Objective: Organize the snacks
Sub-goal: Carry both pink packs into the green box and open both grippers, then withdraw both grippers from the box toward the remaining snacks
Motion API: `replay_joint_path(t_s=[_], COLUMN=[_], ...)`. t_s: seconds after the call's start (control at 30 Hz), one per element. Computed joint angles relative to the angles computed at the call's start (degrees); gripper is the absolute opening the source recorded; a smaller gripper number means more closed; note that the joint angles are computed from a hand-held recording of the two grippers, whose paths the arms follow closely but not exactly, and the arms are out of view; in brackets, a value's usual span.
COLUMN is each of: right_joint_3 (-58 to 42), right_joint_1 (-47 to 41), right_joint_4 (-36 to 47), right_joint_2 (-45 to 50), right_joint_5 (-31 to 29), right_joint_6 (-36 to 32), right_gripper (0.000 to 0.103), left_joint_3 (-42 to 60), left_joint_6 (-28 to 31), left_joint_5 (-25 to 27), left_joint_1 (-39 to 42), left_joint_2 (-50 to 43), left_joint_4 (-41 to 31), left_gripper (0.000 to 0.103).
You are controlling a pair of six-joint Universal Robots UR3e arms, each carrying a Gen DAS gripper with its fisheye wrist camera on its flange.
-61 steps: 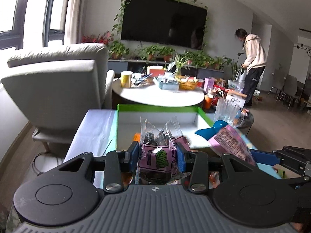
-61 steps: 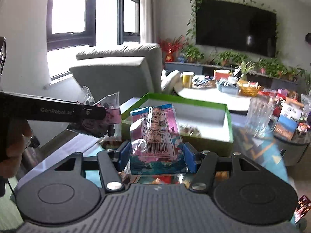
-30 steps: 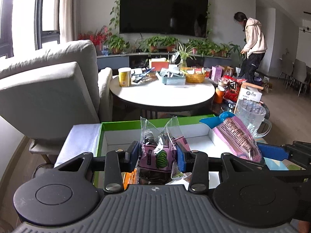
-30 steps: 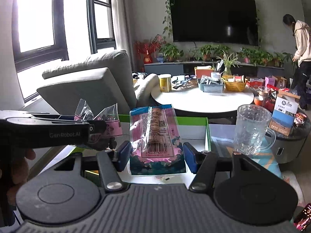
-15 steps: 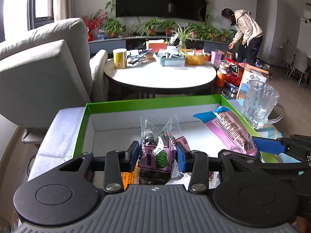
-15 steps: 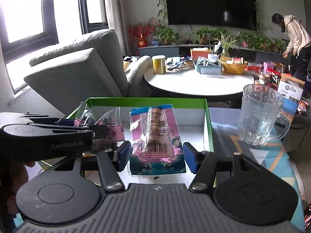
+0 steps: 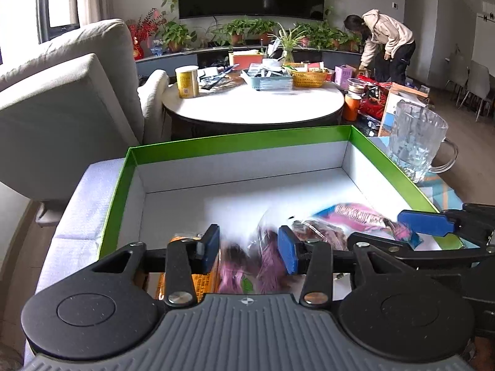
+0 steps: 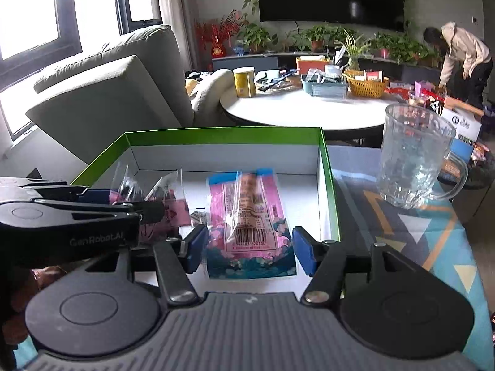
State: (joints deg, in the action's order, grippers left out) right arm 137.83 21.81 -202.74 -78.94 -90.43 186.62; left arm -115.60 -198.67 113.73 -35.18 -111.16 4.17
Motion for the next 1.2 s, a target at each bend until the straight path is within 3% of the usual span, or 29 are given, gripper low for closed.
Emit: replay_joint_path(t_s=[0.47,1.2], right_joint_3=[3.2,10.6], right_joint_1=[1.1,9.0], right_joint_4=[1.4,7.8], right_joint_2=[-4.1,-18.0], right_joint_5=[-1.6,-9.1], right_joint_6=[1.1,3.6], right_gripper=[0.049,0.050], left_joint_3=[-3.9,-17.9], left_joint_6=[-2.2,-9.6], left_joint_5=[1.8,9.5], left_joint_1=[-2.0,-7.5], left_joint_2=[4.5,21.3], left_joint_4=[0.1,-3.3], left_gripper=[0.043,0.047])
